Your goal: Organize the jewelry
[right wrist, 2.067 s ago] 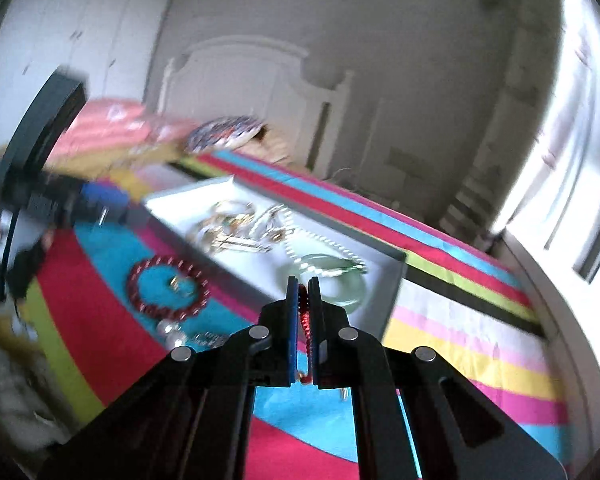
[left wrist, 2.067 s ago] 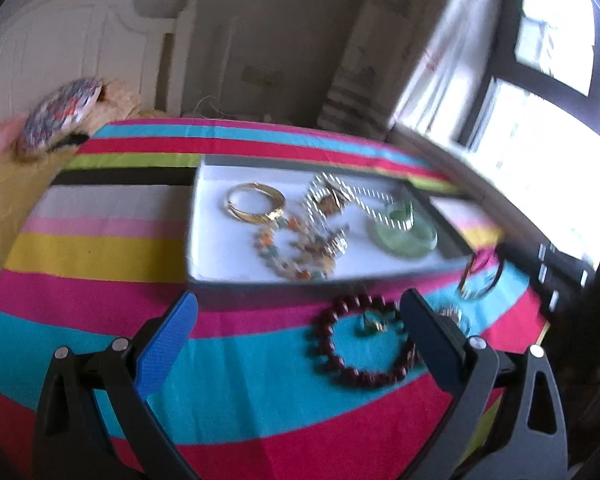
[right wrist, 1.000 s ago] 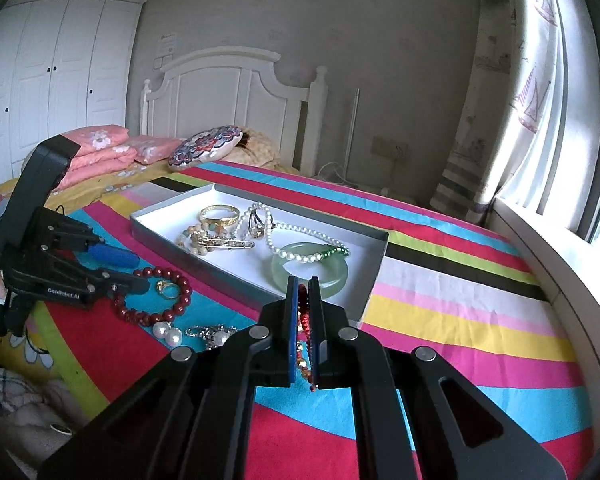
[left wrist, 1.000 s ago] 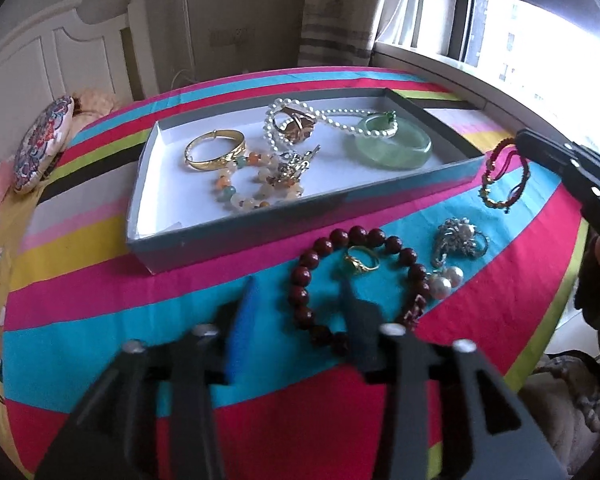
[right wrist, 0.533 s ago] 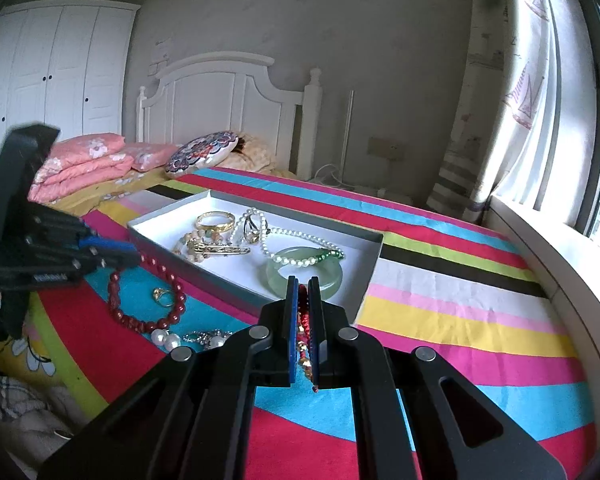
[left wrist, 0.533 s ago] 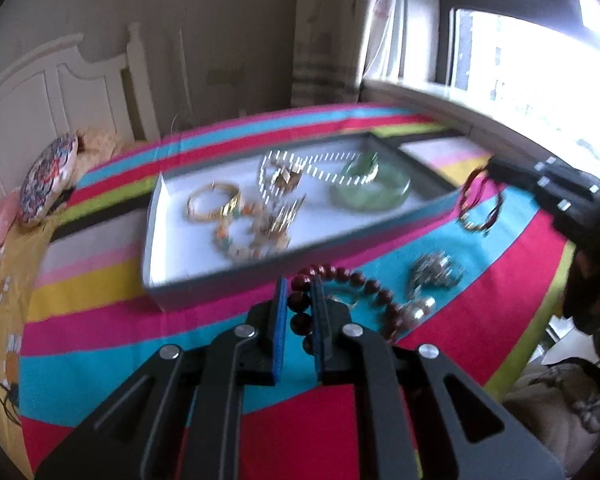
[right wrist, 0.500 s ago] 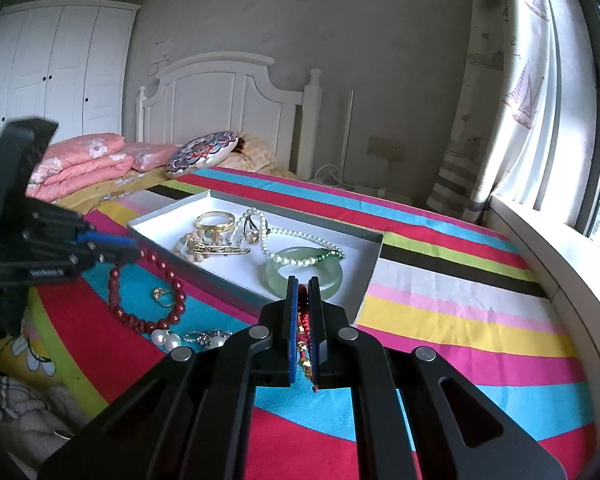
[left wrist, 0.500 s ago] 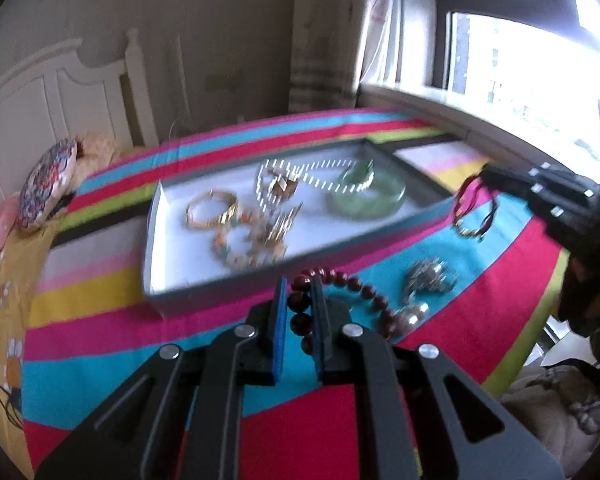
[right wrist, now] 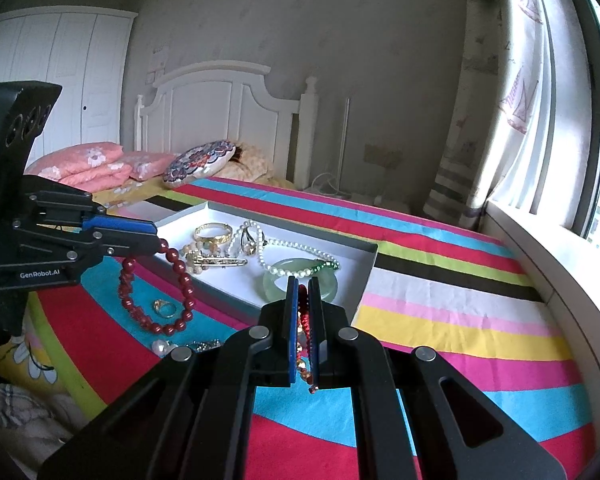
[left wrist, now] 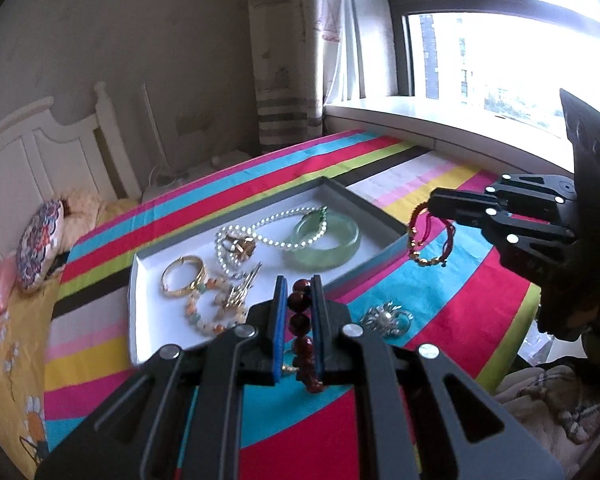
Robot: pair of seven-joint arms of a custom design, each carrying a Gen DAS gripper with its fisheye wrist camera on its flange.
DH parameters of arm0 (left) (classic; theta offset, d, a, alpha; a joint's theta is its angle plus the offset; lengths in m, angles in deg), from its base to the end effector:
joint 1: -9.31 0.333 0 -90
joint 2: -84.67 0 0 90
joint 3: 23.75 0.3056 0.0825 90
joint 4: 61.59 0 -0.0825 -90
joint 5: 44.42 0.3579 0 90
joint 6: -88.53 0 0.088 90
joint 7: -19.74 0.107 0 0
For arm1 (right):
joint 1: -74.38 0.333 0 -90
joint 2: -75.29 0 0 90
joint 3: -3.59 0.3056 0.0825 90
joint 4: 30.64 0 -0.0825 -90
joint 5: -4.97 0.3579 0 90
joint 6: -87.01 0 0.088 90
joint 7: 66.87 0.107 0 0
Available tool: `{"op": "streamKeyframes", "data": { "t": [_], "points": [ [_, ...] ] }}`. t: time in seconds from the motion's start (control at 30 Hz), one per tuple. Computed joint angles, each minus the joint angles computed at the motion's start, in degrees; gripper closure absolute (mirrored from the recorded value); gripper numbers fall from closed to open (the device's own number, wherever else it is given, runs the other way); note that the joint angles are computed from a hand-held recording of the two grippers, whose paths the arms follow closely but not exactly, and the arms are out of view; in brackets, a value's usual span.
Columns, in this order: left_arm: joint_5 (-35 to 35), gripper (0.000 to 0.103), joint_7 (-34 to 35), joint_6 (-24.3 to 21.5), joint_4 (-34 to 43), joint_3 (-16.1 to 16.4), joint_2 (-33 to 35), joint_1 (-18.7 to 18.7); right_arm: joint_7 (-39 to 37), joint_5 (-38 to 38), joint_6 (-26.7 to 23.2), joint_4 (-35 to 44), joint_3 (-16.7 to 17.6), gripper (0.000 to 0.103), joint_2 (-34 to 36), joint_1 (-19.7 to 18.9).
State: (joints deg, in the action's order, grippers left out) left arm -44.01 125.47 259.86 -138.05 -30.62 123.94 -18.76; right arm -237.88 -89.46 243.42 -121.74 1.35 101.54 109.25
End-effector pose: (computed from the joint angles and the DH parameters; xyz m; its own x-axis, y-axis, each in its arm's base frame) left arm 0.6334 -0.4075 0.4508 -0.6666 -0.7287 -0.1570 -0.3315 0.4785 -0.8131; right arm 0.5516 0.4029 0.4152 0.1671 -0.9785 0.1210 -0.3649 -0.1754 -0.9144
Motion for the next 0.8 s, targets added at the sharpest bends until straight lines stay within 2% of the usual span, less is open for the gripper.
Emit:
{"op": "streamKeyframes", "data": {
  "t": [0.3,0.53,0.8],
  "points": [
    [0.78,0.092,0.65,0.18,0.53,0.04,-0.31,-0.54,-1.46,-0.45,-0.46,0.84,0.14,0.098,-0.38,0.15],
    [1.08,0.092,0.95,-0.25,2.80,0.33,0.28,-0.62,-5.72,1.14,0.52,5.22,-0.44,0.098,1.68,0.57],
    [1.30,0.092,0.42,-3.33,10.84,0.77,3.73,-0.55,-12.17,7.28,4.01,12.79,-2.66,0.098,6.26,1.09]
  ]
}}
